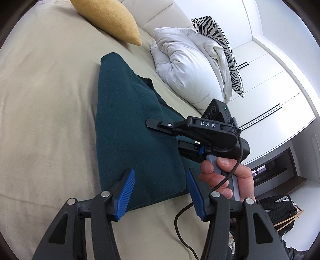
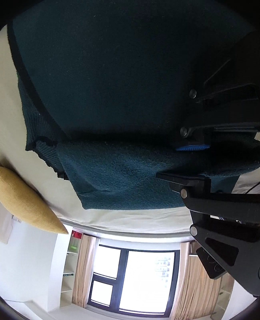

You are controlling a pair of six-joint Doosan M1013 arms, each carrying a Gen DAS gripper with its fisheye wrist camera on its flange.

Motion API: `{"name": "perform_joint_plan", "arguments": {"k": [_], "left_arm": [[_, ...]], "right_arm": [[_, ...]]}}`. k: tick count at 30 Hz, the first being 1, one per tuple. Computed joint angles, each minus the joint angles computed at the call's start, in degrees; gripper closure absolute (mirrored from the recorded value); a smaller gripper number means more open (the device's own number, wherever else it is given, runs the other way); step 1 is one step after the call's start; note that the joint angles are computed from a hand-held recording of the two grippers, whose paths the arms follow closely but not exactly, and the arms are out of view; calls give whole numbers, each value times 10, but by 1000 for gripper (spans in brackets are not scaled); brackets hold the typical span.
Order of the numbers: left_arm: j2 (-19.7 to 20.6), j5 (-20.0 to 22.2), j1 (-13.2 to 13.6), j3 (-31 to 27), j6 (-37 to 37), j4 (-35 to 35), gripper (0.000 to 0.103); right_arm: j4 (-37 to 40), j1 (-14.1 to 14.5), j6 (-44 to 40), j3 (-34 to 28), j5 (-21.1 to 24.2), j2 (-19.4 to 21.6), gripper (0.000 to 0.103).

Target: Fold small clothes

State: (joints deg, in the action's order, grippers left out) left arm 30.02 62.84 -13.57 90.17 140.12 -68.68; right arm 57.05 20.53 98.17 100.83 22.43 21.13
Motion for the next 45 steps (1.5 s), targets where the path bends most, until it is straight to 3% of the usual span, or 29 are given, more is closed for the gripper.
{"name": "perform_joint_plan", "arguments": {"k": [7, 15, 20, 24, 27, 36, 39, 42, 44, 45], "left_arm": [[-4, -4, -2, -2, -2, 8, 47], [-8, -2, -14, -4, 4, 15, 47], [-10, -6, -26, -6, 5, 27, 47], [-12, -10, -39, -10, 10, 39, 47], [-13, -16, -52, -16, 9, 56, 47], [-10, -72, -97, -50, 17, 90, 47], [-6, -110, -120, -62, 3, 151, 47], [6, -119, -132, -66, -51, 225, 50], [8, -122, -129, -58, -35, 224, 55], [6, -126, -129, -54, -30, 227, 57]], "right_arm": [[-174, -7, 119, 24, -8, -48, 89], [-308, -44, 234, 102, 0, -149, 89], [-347, -72, 290, 150, 28, -198, 89], [-319, -85, 291, 193, 7, -223, 89], [-257, -81, 240, 204, -7, -217, 89], [-265, -60, 269, 205, -54, -210, 87], [-265, -55, 258, 188, -47, -193, 87], [-199, -63, 187, 198, -56, -187, 87], [-213, -57, 200, 192, -67, -173, 87], [-258, -53, 240, 191, -64, -177, 87]]}}
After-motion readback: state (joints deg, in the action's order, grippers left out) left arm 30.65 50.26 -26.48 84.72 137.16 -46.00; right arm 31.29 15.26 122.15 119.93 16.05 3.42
